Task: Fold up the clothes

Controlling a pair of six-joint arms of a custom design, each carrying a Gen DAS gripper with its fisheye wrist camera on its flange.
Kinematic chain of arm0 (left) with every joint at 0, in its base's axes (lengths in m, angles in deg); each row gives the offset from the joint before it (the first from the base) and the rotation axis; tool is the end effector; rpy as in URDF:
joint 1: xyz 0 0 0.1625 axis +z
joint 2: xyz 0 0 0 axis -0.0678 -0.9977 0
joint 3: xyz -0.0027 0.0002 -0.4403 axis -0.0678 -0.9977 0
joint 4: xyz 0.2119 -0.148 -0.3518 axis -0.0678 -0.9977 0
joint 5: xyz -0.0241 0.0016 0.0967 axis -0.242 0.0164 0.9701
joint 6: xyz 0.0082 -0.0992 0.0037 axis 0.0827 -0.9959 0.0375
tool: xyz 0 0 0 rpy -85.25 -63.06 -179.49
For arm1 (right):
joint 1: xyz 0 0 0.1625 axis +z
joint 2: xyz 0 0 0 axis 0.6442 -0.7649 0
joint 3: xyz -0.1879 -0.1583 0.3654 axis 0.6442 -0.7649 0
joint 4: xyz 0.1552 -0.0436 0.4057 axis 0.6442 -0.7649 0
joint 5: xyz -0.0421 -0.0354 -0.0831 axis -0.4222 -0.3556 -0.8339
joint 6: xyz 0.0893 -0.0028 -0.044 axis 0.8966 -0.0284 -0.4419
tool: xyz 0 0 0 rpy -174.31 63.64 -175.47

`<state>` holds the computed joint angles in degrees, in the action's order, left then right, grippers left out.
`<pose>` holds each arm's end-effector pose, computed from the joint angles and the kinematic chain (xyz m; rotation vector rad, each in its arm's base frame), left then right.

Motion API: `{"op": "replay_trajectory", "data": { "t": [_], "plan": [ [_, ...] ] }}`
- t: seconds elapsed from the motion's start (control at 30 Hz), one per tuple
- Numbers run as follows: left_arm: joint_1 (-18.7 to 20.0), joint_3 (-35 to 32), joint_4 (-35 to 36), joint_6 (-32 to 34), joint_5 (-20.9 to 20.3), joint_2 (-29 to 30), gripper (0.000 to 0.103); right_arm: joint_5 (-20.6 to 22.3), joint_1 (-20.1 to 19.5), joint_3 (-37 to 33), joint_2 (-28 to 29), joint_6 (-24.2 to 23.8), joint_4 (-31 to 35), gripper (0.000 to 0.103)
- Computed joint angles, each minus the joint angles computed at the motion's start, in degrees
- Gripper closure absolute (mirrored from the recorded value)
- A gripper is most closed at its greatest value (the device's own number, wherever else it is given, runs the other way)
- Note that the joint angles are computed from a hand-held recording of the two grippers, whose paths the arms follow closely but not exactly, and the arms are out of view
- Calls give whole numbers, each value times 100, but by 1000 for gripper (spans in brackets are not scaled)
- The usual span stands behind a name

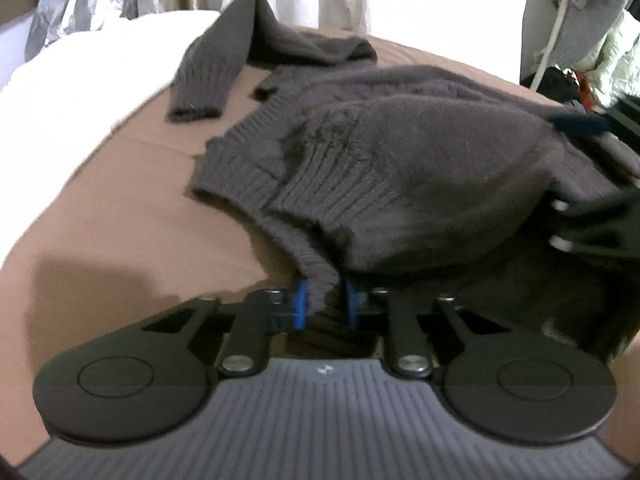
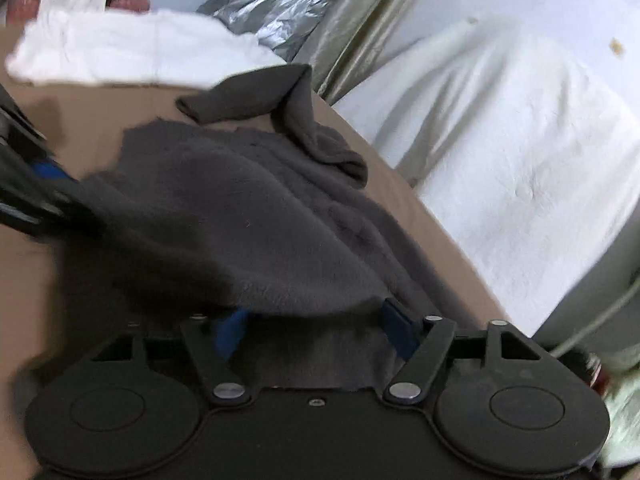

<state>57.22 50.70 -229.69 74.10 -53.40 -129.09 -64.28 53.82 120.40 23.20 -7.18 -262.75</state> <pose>-0.2897 -0.7312 0.1313 0.4927 2.3641 -0.8234 0.1424 -0.7999 0.1767 1.1116 -1.7328 0.6861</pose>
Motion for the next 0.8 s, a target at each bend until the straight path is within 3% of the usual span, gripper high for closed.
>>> {"op": "replay_trajectory", "data": {
  "t": [0.03, 0.07, 0.1, 0.17, 0.23, 0.3, 0.37, 0.43, 0.53, 0.6, 0.7, 0.73, 0.8],
  "plan": [
    [-23, -4, -61, 61, 175, 14, 95, -15, 24, -236, 177, -147, -43, 29],
    [-30, -10, -95, 88, 301, 11, 97, 50, 43, -361, 226, -54, 110, 58],
    [-21, -4, -87, 28, 359, -17, 97, 111, 65, -367, 152, 278, 443, 95],
    [-3, 6, -60, -100, 474, -72, 102, 436, 58, -286, -156, 1449, 1203, 93],
    [28, 22, 54, -259, 608, -117, 103, 779, 46, -11, -477, 2301, 1139, 93],
    [77, 29, 259, -480, 688, -163, 103, 820, 50, 319, -751, 2532, 685, 93],
    [166, -22, 679, -917, 474, -230, 103, 737, 61, 630, -1032, 2690, 266, 93],
    [180, -110, 1123, -1177, 494, -221, 103, 407, 77, 924, -1361, 2848, -45, 93],
    [-5, -162, 1412, -708, 1259, -2, 101, -216, 27, 1141, -1810, 3226, 46, 93],
    [-136, -60, 1223, -182, 1709, 144, 101, -850, -41, 1183, -1962, 3047, 96, 93],
    [-265, 65, 1282, -153, 1788, 144, 100, -1627, -239, 1269, -2122, 3079, 311, 93],
    [-304, 89, 1329, -167, 1784, 125, 99, -1741, -369, 1401, -2211, 3390, 419, 93],
    [-403, 159, 1401, -238, 1843, 77, 88, -1971, -630, 1554, -2396, 4540, 1180, 92]
  ]
}}
